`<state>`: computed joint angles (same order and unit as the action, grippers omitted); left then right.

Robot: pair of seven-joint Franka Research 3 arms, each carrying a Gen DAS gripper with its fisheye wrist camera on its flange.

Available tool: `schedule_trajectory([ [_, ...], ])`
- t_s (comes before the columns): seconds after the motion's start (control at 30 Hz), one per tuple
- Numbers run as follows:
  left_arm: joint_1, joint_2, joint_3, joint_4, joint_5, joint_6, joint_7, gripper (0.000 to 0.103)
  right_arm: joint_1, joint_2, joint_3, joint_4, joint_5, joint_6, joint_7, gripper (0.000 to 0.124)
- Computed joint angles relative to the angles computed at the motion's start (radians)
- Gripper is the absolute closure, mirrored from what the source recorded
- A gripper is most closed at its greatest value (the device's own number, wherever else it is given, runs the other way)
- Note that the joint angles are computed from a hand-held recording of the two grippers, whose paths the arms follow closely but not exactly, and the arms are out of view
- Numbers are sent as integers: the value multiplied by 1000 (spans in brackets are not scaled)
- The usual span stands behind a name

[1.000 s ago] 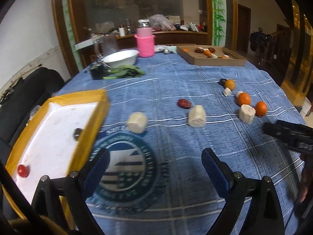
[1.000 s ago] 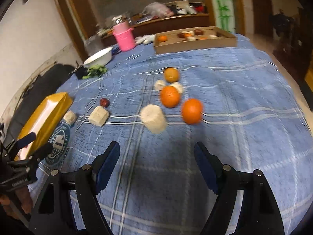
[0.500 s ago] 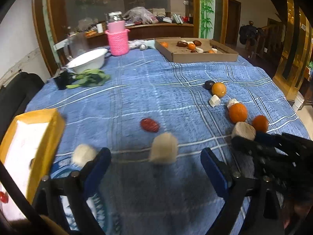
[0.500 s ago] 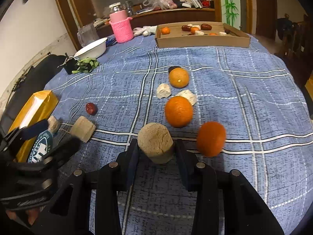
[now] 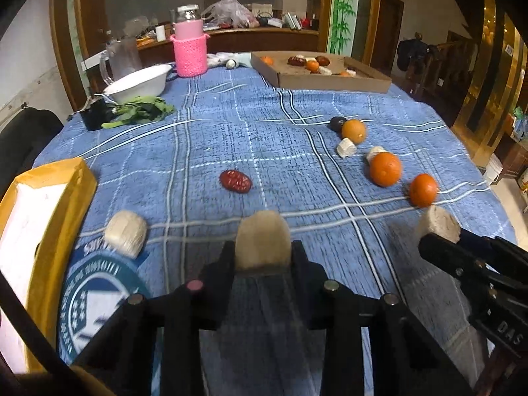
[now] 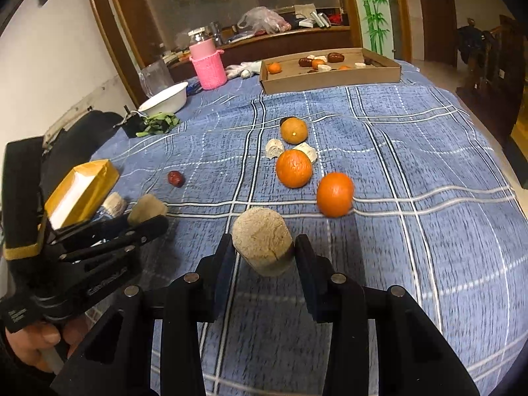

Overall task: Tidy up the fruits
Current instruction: 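Lift the held rice cakes with both tools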

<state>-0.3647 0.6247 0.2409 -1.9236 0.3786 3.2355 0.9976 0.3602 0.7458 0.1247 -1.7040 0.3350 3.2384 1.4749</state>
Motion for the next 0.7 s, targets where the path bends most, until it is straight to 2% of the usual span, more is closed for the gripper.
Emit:
schedule_trajectory([
  [0.13, -96, -32, 96, -93, -34, 90, -9, 67, -6, -32, 22, -73, 12, 79, 7, 87],
  [0.27, -175, -43, 165, -151, -108, 150, 29, 68, 2, -63, 31, -132, 22, 150, 25, 87],
  [0.4, -246, -40, 223, -190, -200, 211, 76, 68, 48, -77, 0, -164, 41, 204, 37, 87],
  [0.47, -283, -32, 253, -200, -252, 226, 103, 68, 91, -79, -36, -172, 64, 225, 33, 87],
  [0.57, -274, -32, 236, -200, -289, 228, 137, 68, 120, -78, -59, -173, 89, 240, 26, 87],
  [0.7, -304, -27, 251, -208, -364, 241, 190, 68, 145, -78, -79, -173, 118, 253, 8, 87],
])
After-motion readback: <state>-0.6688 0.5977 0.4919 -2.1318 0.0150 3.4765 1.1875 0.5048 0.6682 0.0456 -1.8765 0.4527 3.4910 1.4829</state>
